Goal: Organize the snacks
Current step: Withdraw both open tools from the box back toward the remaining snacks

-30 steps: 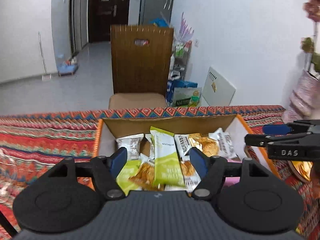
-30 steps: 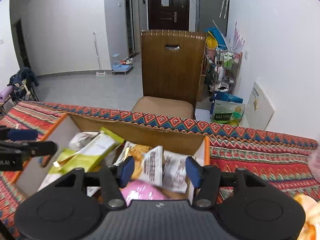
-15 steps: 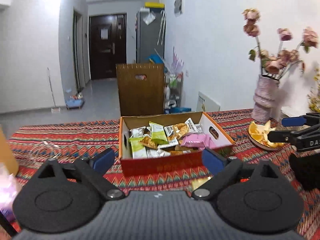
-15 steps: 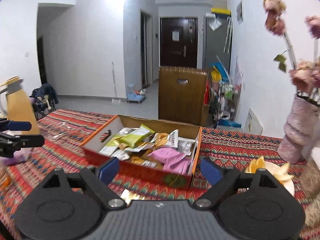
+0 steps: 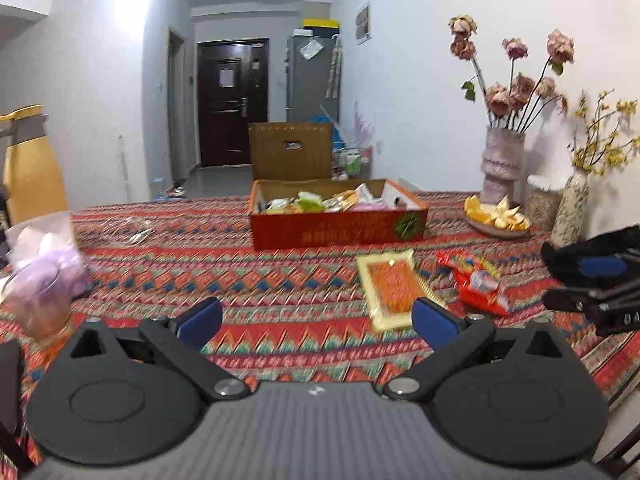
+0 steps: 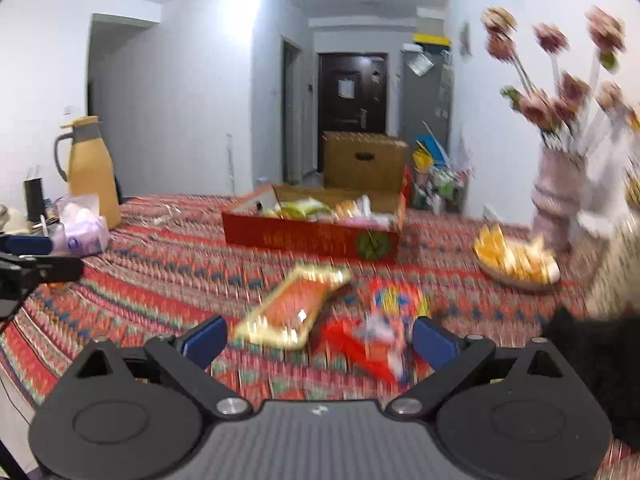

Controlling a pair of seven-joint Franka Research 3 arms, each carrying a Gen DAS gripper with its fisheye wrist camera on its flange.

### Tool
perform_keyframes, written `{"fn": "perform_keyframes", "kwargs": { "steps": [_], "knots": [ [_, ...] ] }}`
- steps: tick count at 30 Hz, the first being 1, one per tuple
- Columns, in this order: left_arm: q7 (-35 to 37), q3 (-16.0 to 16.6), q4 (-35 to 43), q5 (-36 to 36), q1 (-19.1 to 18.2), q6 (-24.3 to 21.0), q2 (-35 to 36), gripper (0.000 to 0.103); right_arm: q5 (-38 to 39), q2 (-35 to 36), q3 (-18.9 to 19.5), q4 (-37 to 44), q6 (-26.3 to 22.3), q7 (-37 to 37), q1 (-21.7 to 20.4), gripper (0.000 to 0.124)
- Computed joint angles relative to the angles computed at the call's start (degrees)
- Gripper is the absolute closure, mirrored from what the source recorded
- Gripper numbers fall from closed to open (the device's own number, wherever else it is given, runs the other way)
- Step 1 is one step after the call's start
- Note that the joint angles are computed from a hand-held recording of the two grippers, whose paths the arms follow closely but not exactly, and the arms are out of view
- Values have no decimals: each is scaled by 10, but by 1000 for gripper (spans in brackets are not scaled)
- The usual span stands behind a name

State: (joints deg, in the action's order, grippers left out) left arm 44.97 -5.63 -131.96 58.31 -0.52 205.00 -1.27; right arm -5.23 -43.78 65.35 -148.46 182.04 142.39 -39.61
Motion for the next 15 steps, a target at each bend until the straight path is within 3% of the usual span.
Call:
{"fn": "perform_keyframes", "kwargs": {
  "steps": [2,5,9,15],
  "knots": [
    [85,-12,-44,-95,-2,-8,-18,0,13,-10,4,-22,-13,21,21,25],
    [54,3,-50,-59,-12,-18,-22,0,12,-11,1,-44,-35,45,46,25],
    [67,1,-64,-76,-19,-36,-25,0,5,-18,0,-65,-50,92,71,25],
    [-11,9,-33,10,-30,-50,-6,0,-26,-15,-3,-74,-51,127,78,25]
  ]
}}
